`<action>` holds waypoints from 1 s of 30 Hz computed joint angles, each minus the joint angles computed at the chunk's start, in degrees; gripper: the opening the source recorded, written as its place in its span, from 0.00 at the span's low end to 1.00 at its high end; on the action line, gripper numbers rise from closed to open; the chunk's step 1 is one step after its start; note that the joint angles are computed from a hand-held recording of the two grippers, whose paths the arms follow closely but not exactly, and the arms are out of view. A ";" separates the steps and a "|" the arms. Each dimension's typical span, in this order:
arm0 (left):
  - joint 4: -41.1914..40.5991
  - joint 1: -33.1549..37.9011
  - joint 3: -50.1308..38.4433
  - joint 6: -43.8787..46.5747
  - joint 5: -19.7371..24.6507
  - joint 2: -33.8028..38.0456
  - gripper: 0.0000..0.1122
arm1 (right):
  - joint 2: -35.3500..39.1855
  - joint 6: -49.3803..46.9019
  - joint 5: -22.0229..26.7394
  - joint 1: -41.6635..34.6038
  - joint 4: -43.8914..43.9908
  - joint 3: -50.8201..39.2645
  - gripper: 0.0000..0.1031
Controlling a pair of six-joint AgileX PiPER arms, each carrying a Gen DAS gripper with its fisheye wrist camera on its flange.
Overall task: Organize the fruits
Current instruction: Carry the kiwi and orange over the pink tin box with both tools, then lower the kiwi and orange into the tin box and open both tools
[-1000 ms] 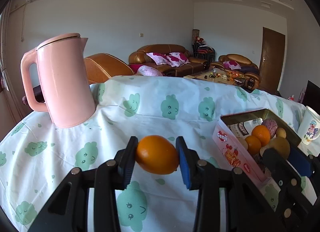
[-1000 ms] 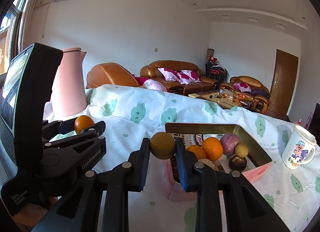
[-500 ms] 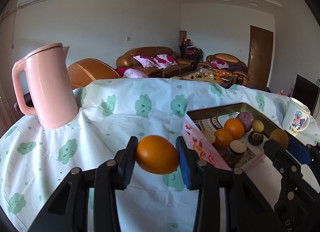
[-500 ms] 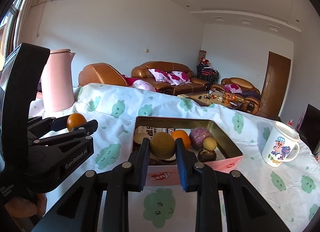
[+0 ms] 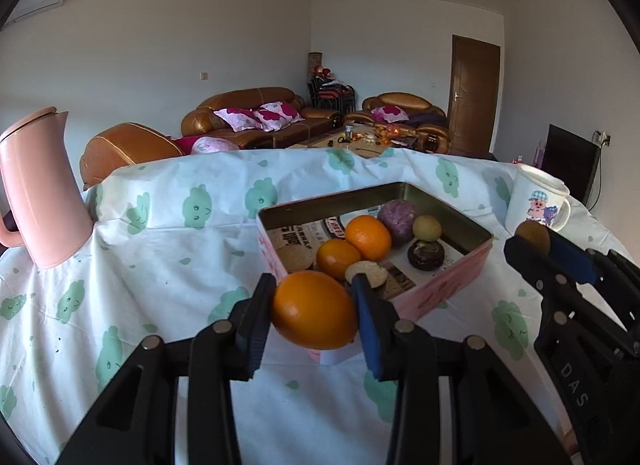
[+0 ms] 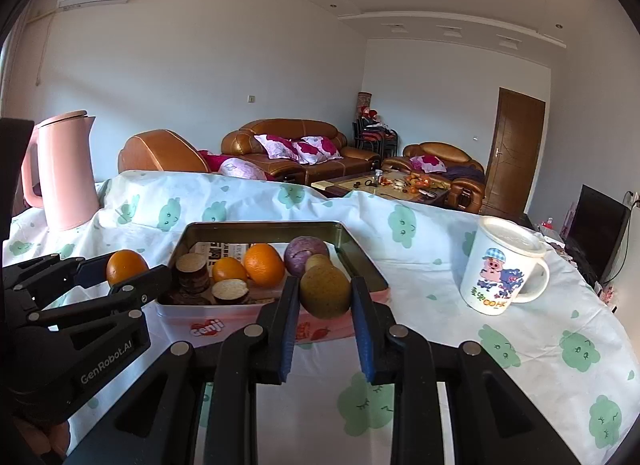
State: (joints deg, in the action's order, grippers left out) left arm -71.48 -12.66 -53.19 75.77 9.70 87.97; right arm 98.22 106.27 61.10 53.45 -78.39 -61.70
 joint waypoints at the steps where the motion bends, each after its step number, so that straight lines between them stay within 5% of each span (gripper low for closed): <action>1: 1.21 -0.75 -0.30 -1.16 0.15 0.27 0.37 | -0.50 0.22 0.30 -0.29 0.19 0.59 0.27; 8: 13.32 -6.03 -3.88 -14.16 0.54 2.64 0.37 | -3.33 0.54 1.79 -2.92 1.05 3.76 0.27; 18: 37.46 -9.68 -14.18 -42.95 0.76 8.70 0.37 | -5.10 -3.35 -3.84 -10.67 2.13 2.24 0.27; 24: 54.10 -7.80 -23.98 -61.65 5.18 14.27 0.37 | -2.88 -5.01 -10.67 -16.29 3.87 -3.76 0.27; 30: 61.82 -5.11 -34.24 -69.57 13.17 20.38 0.37 | 3.11 -8.89 -17.58 -19.99 7.60 -12.85 0.27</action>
State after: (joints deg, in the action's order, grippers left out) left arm -9.67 -17.77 -87.43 6.20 22.87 108.34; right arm 101.33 97.38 43.52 33.46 -70.79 -74.55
